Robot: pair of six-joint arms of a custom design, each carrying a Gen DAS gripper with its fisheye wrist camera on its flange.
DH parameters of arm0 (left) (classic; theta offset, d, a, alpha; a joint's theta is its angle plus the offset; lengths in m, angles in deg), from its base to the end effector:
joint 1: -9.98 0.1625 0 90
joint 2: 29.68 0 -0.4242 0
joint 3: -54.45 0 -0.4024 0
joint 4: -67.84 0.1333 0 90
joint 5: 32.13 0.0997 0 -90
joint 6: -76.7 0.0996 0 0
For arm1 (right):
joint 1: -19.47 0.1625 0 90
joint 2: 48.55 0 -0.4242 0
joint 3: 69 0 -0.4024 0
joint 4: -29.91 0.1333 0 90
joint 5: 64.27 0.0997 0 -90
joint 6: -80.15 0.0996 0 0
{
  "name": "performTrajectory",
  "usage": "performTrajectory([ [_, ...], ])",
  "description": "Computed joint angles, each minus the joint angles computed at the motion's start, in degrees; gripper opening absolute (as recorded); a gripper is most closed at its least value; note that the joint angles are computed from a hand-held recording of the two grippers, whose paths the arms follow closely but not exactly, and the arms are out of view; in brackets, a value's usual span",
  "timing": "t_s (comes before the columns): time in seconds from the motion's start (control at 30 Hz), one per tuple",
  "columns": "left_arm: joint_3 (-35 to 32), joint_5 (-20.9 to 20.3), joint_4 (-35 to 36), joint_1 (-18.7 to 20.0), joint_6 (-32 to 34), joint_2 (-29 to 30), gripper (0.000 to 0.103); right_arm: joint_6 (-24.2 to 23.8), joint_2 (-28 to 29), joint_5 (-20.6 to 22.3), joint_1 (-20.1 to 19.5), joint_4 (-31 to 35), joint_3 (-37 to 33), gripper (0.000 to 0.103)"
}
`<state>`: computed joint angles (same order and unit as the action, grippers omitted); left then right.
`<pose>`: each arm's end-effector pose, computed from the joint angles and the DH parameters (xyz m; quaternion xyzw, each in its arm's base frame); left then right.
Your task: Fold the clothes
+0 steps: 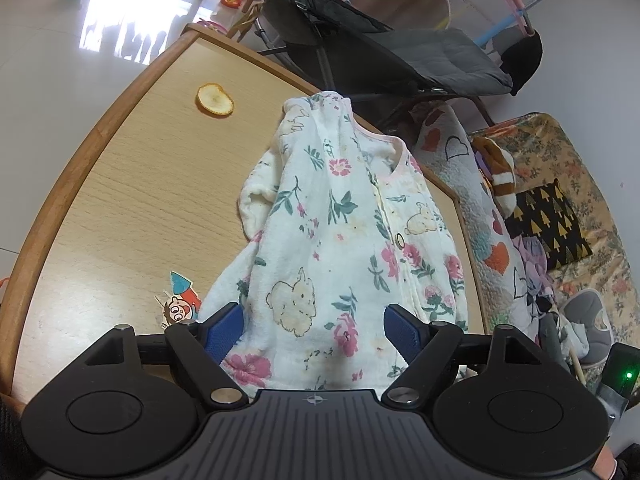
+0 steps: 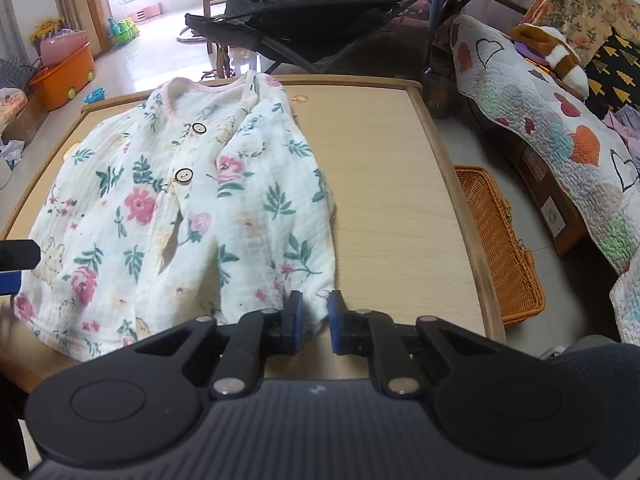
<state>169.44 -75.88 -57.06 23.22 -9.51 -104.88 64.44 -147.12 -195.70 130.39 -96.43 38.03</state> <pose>-0.4504 -0.3168 0.2380 -0.0590 0.9171 -0.3822 0.0969 0.2264 -0.4036 0.5034 0.2044 -0.8886 0.2407 0.3327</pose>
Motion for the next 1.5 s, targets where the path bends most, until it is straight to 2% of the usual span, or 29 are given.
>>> performTrajectory([
  [0.4, -0.21, 0.06, -1.73, 0.68, 1.5, 0.57, 0.082, 0.64, 0.1, -0.32, 0.1, 1.01, -0.36, 0.013],
  [0.83, 0.7, 0.26, -3.66, 0.88, 1.75, 0.19, 0.083, -0.81, -0.35, -0.31, 0.02, -1.2, 0.77, 0.012],
  [0.93, 0.83, 0.36, -3.78, 0.82, 2.0, 0.17, 0.083, 0.05, -0.29, -0.08, 0.1, 0.05, 0.3, 0.006],
  [1.07, 0.85, 0.33, -3.74, 0.86, 2.33, 0.08, 0.083, 1.23, 0.06, -0.13, 0.39, 1.89, -0.88, 0.004],
  [1.3, 1.59, 0.44, -4.23, 0.67, 1.83, -0.33, 0.083, -4.74, 1.79, -2.34, 1.86, -2.14, -4.3, 0.004],
  [1.5, 0.46, 0.43, -3.94, 0.76, 1.73, 0.57, 0.083, -12.81, 3.9, -3.93, 2.07, -8.03, -8.17, 0.004],
])
